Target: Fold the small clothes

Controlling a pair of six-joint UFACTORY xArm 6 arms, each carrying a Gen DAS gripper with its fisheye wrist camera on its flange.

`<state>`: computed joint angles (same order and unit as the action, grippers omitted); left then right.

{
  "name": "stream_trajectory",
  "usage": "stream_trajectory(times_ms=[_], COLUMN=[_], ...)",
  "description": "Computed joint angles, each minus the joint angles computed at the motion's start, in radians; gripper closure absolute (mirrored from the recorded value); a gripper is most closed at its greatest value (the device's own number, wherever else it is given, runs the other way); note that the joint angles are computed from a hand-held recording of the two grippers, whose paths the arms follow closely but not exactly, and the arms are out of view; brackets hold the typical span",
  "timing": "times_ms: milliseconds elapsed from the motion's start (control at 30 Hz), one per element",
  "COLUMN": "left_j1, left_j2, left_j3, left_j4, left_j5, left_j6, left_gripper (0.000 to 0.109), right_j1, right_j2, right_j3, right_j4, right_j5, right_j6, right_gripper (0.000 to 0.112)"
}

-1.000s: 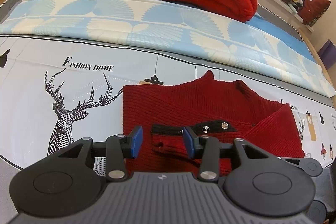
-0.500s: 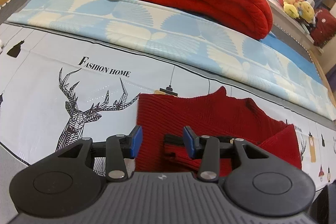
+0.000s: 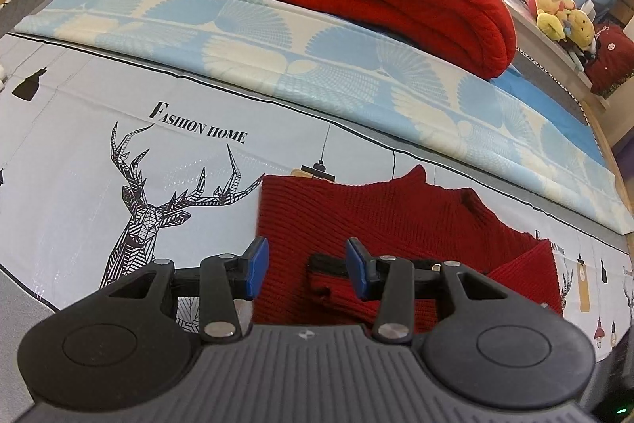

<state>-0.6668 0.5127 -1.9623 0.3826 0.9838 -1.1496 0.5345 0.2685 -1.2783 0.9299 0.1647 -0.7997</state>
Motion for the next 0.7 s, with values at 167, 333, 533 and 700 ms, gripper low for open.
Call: stream_trajectory(times_ms=[167,333,533,700], left_j1=[0.002,0.010,0.022,0.028], left_j2=[-0.001,-0.020,-0.042,-0.047], left_j3=[0.006,0.038,0.084,0.093], left_j4=[0.003,-0.007,-0.050,-0.061], left_j5=[-0.003,-0.019,-0.063,-0.075], left_j6=[-0.009,-0.018,-0.027,-0.027], left_gripper=[0.060,0.060,0.060,0.060], right_j1=[-0.014,-0.052,-0.090,-0.095], right_j2=[-0.017,-0.013,-0.047,-0.086], right_j3=[-0.006,-0.037,-0.050,-0.044], right_j4=[0.002,0.085,0.242,0.268], right_j5=[0.235,0.290,0.436,0.615], right_j6=[-0.133,-0.163,-0.289,-0.406], right_gripper=[0.039,0.041,0.043,0.047])
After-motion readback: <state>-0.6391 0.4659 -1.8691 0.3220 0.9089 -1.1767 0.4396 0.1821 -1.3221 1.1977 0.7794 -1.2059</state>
